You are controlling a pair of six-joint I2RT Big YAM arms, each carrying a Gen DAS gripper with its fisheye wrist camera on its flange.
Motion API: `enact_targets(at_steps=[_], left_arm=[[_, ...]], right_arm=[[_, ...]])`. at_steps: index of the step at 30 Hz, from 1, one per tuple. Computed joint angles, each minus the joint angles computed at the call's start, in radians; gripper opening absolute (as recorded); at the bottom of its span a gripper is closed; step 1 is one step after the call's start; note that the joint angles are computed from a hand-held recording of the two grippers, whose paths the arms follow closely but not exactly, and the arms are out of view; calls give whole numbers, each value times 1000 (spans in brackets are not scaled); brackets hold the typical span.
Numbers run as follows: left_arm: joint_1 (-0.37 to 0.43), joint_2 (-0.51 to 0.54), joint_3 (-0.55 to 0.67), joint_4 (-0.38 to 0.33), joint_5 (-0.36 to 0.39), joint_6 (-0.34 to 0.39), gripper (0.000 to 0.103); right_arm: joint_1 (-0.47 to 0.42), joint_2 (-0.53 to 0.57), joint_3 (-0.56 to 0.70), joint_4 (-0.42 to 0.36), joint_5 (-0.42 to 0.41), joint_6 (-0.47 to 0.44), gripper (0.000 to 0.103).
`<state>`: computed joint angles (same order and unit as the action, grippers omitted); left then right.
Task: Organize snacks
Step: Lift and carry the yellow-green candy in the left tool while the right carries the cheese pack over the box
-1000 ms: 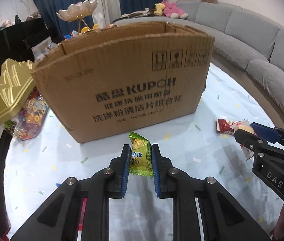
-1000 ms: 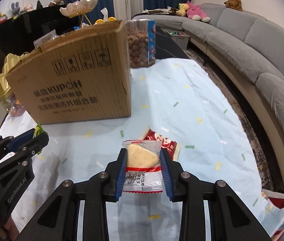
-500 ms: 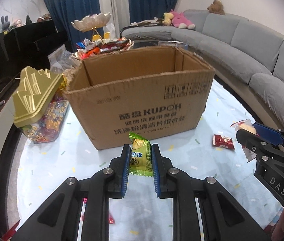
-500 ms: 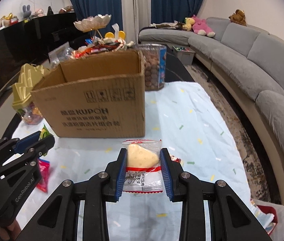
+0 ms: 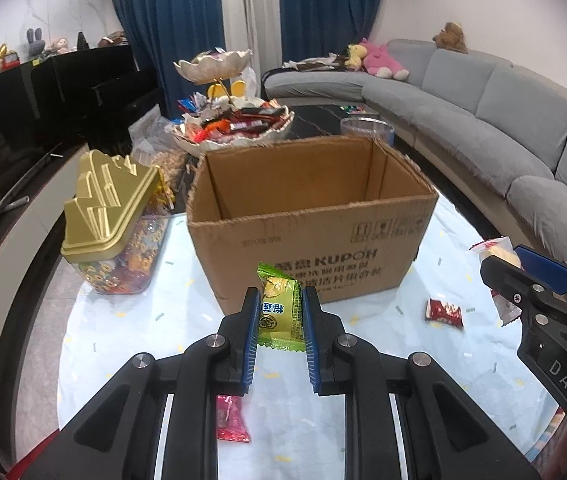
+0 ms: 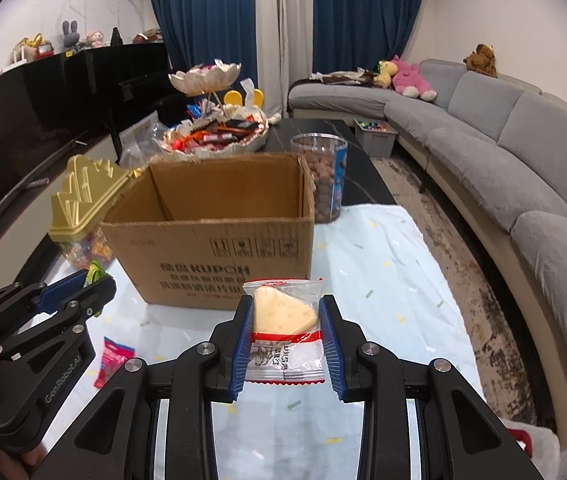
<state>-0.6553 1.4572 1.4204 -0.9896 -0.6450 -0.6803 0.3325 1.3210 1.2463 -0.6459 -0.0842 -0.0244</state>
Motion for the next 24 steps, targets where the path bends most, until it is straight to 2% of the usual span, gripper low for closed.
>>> enact_targets(at_steps=[13,24], left_arm=[[26,-14,63,-19,-42,7,21],[59,-9,108,-9,-37,33,21]], right_arm=[[25,0,74,-2,-2,-1,34],[40,37,158,1,-11,-5,34]])
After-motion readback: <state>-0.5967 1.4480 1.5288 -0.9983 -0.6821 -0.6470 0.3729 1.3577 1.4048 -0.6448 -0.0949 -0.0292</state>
